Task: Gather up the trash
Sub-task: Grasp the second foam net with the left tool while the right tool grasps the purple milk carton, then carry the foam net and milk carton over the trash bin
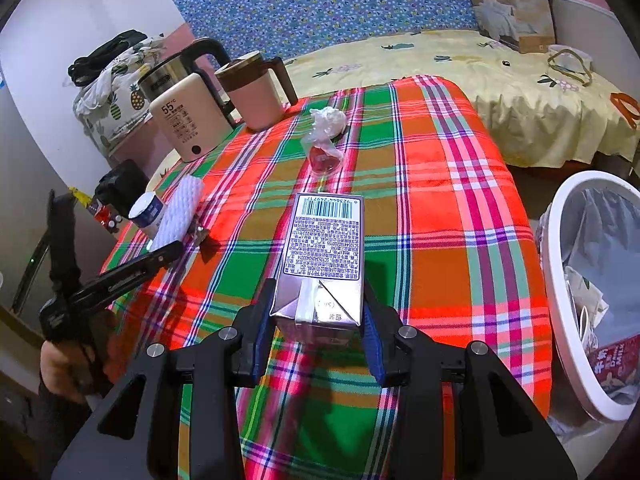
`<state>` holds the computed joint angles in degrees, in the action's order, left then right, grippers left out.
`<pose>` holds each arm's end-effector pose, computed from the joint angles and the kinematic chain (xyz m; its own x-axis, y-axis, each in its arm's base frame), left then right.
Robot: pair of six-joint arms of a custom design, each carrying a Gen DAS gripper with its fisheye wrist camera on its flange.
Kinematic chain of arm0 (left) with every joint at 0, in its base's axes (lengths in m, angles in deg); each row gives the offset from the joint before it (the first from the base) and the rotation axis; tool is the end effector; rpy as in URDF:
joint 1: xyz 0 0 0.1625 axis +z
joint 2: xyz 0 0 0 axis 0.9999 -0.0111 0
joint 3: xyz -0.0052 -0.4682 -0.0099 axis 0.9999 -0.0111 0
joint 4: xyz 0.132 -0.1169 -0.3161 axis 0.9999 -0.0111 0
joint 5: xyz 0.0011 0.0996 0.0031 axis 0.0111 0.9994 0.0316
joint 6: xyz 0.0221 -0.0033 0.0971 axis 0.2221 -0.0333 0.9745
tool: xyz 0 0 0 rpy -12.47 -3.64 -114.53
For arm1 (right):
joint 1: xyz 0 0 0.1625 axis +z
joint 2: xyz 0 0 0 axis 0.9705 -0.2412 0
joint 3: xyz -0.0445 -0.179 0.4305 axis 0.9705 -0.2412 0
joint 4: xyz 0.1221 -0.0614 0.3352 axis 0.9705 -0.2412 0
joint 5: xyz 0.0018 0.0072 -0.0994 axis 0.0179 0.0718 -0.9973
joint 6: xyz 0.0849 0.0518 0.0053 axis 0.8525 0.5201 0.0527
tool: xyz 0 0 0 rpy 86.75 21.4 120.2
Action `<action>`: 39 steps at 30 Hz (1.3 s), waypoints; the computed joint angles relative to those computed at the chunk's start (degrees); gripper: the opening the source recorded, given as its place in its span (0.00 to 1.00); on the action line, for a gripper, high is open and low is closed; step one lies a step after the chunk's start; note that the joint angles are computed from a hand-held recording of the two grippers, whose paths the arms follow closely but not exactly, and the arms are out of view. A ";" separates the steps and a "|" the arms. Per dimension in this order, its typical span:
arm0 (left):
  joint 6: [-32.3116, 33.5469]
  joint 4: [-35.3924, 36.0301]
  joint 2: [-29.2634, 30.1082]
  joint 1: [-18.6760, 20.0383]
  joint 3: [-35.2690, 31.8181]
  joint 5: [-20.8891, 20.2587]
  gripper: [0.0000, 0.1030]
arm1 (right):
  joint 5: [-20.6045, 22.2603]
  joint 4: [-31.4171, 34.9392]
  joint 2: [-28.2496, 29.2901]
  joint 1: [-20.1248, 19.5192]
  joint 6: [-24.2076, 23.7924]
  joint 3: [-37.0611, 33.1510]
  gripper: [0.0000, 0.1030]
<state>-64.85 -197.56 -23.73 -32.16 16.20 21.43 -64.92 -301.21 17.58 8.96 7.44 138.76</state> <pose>-0.2268 -0.7016 0.0074 -0.8094 0.2692 -0.5220 0.5068 0.7692 -0.3892 0.0505 -0.5547 0.2158 -0.8871 0.1497 0.4366 -0.2130 0.7064 -0.6750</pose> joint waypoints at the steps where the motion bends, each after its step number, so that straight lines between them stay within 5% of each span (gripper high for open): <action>1: -0.04 -0.50 -0.05 -0.04 0.19 -0.03 0.25 | 0.26 -0.56 -0.26 -0.30 -0.21 0.69 0.39; 19: 2.20 -12.76 -2.80 -5.54 12.57 -2.83 0.22 | -0.91 -7.95 -1.95 -0.07 -1.35 6.10 0.39; 39: 0.94 -10.79 -0.38 -13.22 16.23 -10.34 0.22 | 0.21 -17.59 -7.16 -4.20 -1.32 14.16 0.39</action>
<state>-63.91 -208.36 -24.11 -45.38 32.43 11.09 -64.71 -318.80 10.42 4.76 6.12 152.93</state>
